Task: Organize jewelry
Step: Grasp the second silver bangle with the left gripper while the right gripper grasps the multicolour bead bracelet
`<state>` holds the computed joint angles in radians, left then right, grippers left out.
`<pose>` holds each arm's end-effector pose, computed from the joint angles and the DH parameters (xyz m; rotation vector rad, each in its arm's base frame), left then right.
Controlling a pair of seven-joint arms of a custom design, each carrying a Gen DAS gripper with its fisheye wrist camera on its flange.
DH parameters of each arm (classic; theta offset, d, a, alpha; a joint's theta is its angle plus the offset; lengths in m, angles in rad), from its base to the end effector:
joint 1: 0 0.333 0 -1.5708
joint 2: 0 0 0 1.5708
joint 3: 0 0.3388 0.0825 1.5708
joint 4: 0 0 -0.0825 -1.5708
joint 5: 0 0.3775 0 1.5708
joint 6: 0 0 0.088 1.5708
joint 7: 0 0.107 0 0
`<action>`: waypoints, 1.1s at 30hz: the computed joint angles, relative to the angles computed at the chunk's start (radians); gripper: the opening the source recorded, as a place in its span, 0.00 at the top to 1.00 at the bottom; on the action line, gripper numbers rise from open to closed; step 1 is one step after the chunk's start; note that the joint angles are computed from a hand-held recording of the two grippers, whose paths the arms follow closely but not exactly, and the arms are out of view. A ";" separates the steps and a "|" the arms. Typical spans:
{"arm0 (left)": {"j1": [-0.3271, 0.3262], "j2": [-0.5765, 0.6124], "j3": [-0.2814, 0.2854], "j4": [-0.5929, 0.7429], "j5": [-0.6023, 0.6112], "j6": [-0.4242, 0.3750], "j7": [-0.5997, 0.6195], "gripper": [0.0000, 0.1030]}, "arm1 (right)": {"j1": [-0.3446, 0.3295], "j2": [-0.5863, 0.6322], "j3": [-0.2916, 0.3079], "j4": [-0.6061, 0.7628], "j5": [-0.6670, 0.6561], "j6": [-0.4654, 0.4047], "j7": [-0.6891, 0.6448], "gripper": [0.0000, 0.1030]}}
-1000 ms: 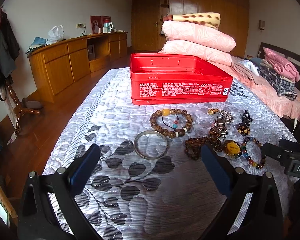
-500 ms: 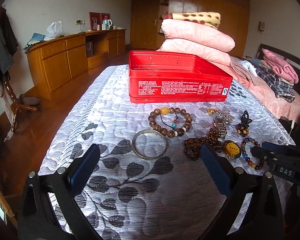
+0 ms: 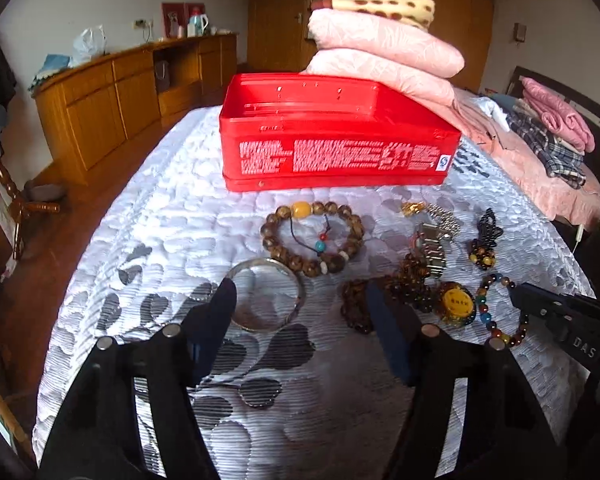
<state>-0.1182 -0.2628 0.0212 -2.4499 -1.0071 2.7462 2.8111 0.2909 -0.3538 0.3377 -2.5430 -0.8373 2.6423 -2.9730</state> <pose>0.4691 -0.0113 0.4713 -1.3422 2.2483 -0.9885 0.3408 0.2783 0.4520 -1.3389 2.0978 -0.6048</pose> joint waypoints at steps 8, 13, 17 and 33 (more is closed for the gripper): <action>0.023 0.021 -0.007 0.021 0.027 0.018 -0.061 0.34 | -0.014 -0.006 -0.001 -0.014 -0.018 0.042 0.019 0.92; 0.038 0.036 0.000 0.038 0.063 0.013 -0.103 0.28 | -0.019 -0.005 0.003 -0.013 -0.015 0.043 0.017 0.92; 0.039 0.038 -0.008 0.035 0.088 0.001 -0.109 0.27 | -0.019 -0.003 0.004 -0.011 -0.013 0.038 0.014 0.92; 0.066 0.041 -0.003 0.032 0.129 -0.058 -0.151 0.55 | -0.001 0.017 -0.001 0.019 -0.004 -0.014 0.002 0.92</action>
